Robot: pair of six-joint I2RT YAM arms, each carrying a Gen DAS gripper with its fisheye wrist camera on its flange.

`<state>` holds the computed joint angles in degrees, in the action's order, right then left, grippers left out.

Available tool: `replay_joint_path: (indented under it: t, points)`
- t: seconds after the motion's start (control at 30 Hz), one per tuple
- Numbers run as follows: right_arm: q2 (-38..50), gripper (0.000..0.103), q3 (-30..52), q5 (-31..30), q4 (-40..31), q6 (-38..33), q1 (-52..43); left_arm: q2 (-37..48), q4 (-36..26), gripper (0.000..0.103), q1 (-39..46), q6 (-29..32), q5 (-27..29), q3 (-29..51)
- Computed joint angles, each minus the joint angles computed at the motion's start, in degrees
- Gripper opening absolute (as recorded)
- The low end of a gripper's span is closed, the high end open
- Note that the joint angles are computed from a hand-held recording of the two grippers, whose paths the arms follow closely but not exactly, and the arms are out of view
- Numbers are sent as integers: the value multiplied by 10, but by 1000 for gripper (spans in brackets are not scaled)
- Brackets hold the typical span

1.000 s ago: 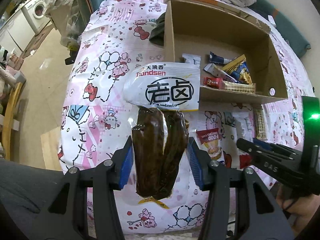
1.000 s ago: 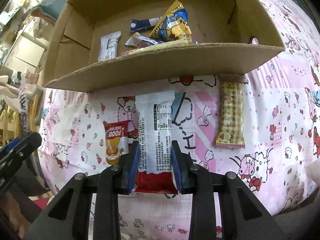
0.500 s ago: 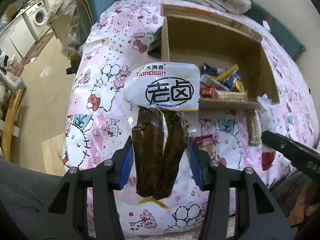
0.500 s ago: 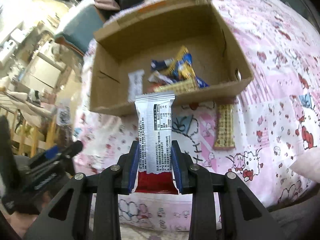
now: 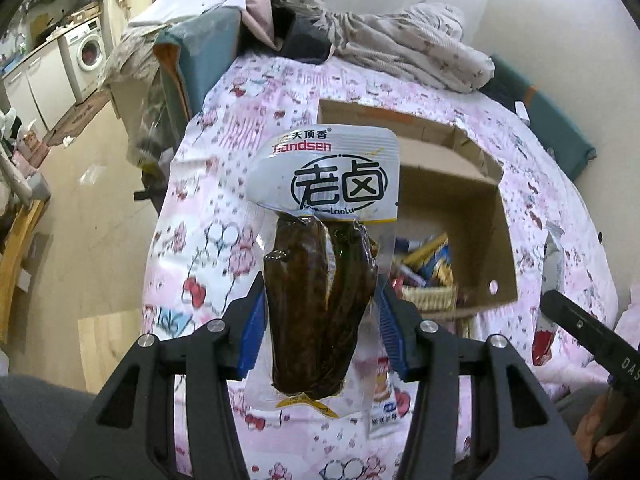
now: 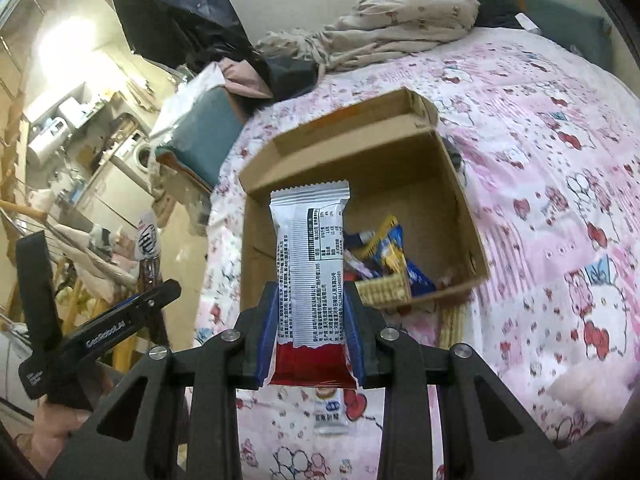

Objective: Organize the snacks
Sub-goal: 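Lift both snacks and carry them over the box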

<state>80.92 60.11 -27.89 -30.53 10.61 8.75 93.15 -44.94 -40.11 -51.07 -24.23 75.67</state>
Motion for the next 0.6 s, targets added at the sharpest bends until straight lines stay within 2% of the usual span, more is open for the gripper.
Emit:
replay_joint_path:
  t: [0.27, 0.6]
  points:
    - [71, 32, 60, -2, 23, -6, -8, 70, -4, 47, 25, 63, -4, 102]
    - [185, 32, 132, 2, 60, 0, -16, 179, 1, 47, 59, 100, 25, 209]
